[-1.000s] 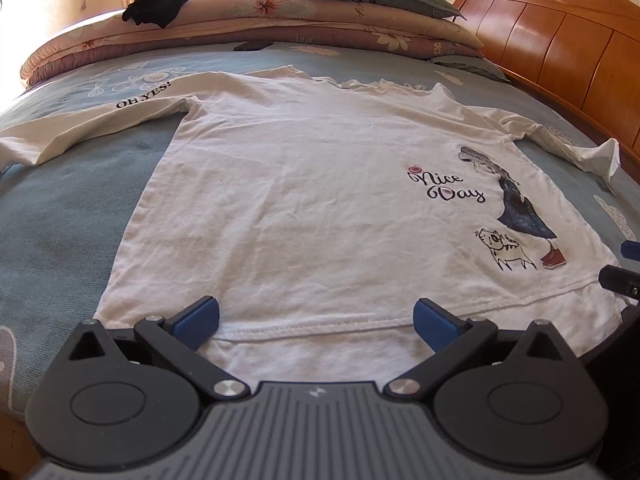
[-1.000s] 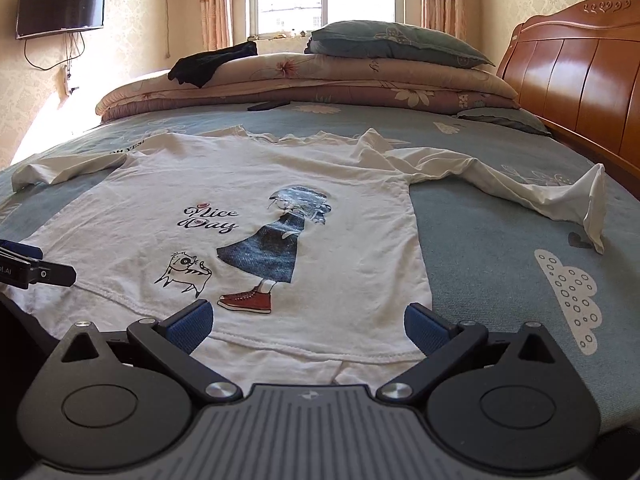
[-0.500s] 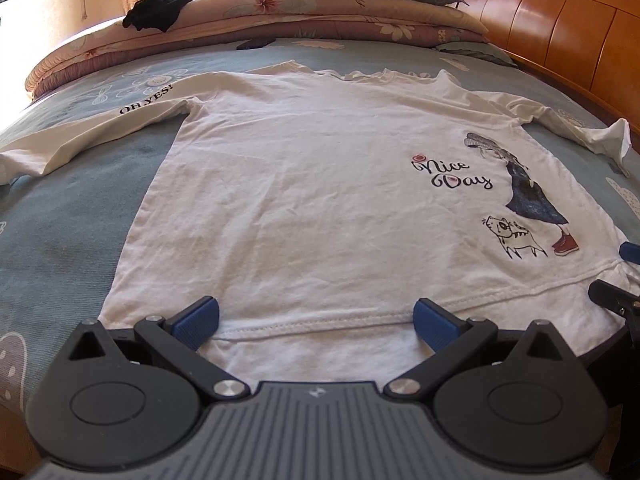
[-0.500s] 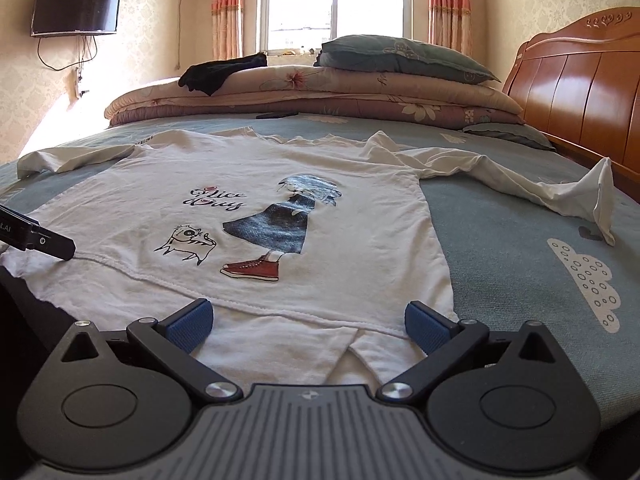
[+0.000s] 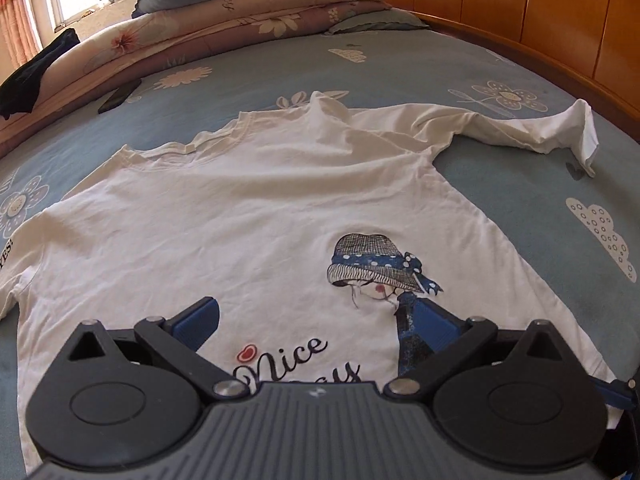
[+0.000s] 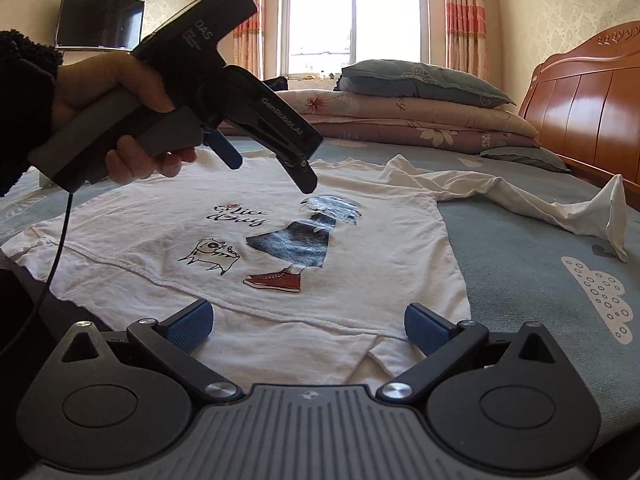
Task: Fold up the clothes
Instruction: 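Move the left gripper over the shirt front while the right gripper moves toward the shoulder seam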
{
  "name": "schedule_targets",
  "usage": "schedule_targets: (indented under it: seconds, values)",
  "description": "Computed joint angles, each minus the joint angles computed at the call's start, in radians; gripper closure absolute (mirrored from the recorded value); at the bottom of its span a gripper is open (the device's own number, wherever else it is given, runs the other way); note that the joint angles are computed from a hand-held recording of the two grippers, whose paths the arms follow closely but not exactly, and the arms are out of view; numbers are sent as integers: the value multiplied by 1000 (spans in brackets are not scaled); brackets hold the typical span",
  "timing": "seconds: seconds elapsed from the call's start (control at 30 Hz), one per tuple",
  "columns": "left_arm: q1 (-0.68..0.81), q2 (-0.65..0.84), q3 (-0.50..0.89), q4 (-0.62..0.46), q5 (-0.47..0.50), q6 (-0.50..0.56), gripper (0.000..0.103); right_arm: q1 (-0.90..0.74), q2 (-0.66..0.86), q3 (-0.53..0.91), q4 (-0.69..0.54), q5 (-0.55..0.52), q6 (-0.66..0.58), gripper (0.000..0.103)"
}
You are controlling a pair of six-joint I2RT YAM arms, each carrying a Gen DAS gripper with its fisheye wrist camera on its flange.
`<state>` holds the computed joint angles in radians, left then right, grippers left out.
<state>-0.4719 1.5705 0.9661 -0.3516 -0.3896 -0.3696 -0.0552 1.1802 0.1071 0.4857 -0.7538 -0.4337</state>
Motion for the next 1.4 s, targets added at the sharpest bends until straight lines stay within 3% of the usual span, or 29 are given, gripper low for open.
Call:
schedule_targets:
  seconds: [0.1,0.17,0.27,0.6,0.77,0.87,0.97,1.07,1.23,1.4]
  values:
    - [5,128,80,-9,5,-25,1,-12,-17,-15,24,-23,-5,0]
    - [3,148,60,19,14,-68,0,-28,-29,-21,31,-46,-2,0]
    - [-16,54,-66,82,43,-158,0,-48,-35,-22,33,-72,5,0]
    - [-258,-247,-357,33,-140,-289,0,-75,-69,-7,-16,-98,18,0]
    - [-202,-290,-339,32,-157,-190,0,-89,-65,-20,22,-75,25,0]
    - [-103,-309,-318,66,-155,-114,1,-83,-48,36,-64,-65,64,0]
    - [49,-298,-281,80,-85,-86,1,-52,-8,129,-243,-6,43,0]
    - [202,-266,-253,115,5,-78,1,-23,-42,179,-323,67,55,0]
    - [412,-112,-222,189,249,-52,1,32,5,402,-459,142,124,0]
    - [348,-76,-367,479,119,47,0,144,289,835,-639,154,194,0]
